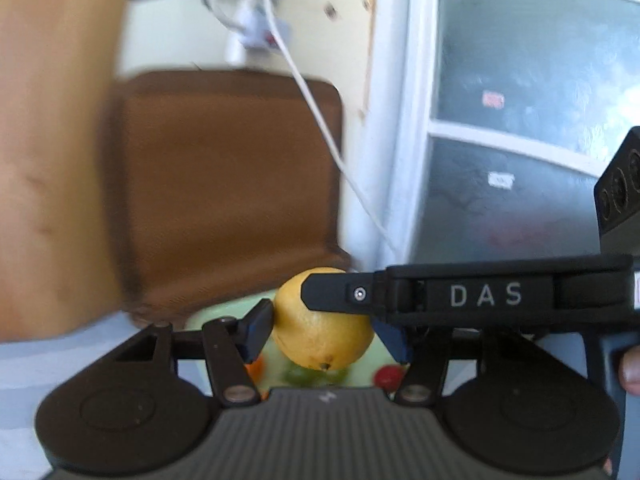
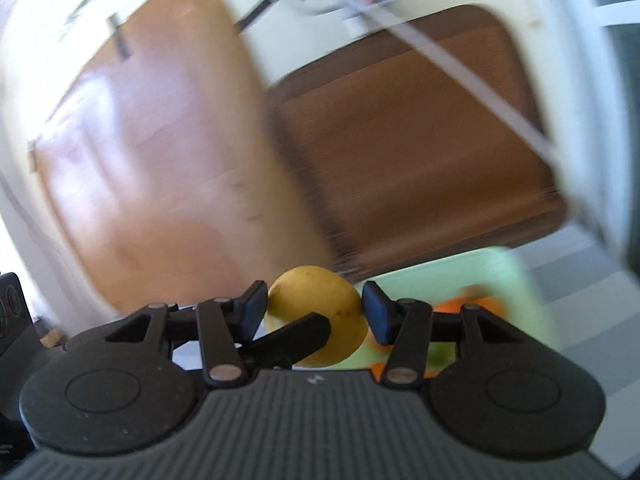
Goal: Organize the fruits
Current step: 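Carry the grapefruit over the basket and open the left gripper, then grasp the brown kiwi with the left gripper while the right gripper grasps the last red tomato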
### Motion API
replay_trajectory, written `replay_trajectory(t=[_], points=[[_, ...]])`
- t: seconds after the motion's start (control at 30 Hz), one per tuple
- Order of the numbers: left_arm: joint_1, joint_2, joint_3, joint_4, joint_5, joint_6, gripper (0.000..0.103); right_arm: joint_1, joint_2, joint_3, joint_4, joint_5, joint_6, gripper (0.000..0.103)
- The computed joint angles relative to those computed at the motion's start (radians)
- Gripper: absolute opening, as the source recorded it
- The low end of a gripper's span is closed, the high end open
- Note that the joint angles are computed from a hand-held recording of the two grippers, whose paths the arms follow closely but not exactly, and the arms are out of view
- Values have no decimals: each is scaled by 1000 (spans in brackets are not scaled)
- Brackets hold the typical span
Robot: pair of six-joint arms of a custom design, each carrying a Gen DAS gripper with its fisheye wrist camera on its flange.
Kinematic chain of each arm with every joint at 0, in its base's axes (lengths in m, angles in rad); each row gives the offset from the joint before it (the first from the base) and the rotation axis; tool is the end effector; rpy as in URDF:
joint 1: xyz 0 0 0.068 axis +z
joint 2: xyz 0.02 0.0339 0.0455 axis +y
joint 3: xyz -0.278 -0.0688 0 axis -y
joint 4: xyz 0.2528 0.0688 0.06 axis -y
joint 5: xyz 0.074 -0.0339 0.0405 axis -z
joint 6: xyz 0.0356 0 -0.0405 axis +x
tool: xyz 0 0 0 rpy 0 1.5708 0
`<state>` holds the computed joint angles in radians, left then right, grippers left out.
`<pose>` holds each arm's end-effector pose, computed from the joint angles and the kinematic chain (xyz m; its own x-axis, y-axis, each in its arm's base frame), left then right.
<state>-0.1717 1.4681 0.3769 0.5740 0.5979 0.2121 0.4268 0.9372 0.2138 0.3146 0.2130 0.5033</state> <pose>0.2442 -0.0627 0.1423 -0.3450 0.2364 -0.9083 0.7119 0.6966 -0.0891 0.1710 0.0695 0.1719 -0.4270 0.3237 -0.8443 -0.0252 0.9291 0.3690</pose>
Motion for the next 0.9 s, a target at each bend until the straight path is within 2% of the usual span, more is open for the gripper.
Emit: replay_trajectory(t=[0.1,0.27,0.37,0.47,0.57,0.67,0.77,0.87,0.9], points=[[-76,97,64,-34,-52,-26,55,-143,16,-34,11,-91,-31,54],[-142,182,108,-33,-115,-38,54,-298,114,-91,140,-214,-53,52],[-152,189,107,-23,-116,-24,53,-332,166,-97,196,-244,-41,53],[-129,130,85,-49,-91,-5,56,-325,200,-91,228,-226,-33,54],[-33,38,66,-103,0,27,57,-270,120,-95,193,-149,-14,54],[175,-55,69,-211,155,78,57,-186,28,-88,139,-30,-23,54],[413,-64,102,-280,271,135,57,-76,-60,-73,83,48,-26,54],[576,15,164,-313,268,197,57,89,-28,-36,91,142,-47,52],[611,53,185,-322,256,218,57,143,20,-17,114,169,-60,48]])
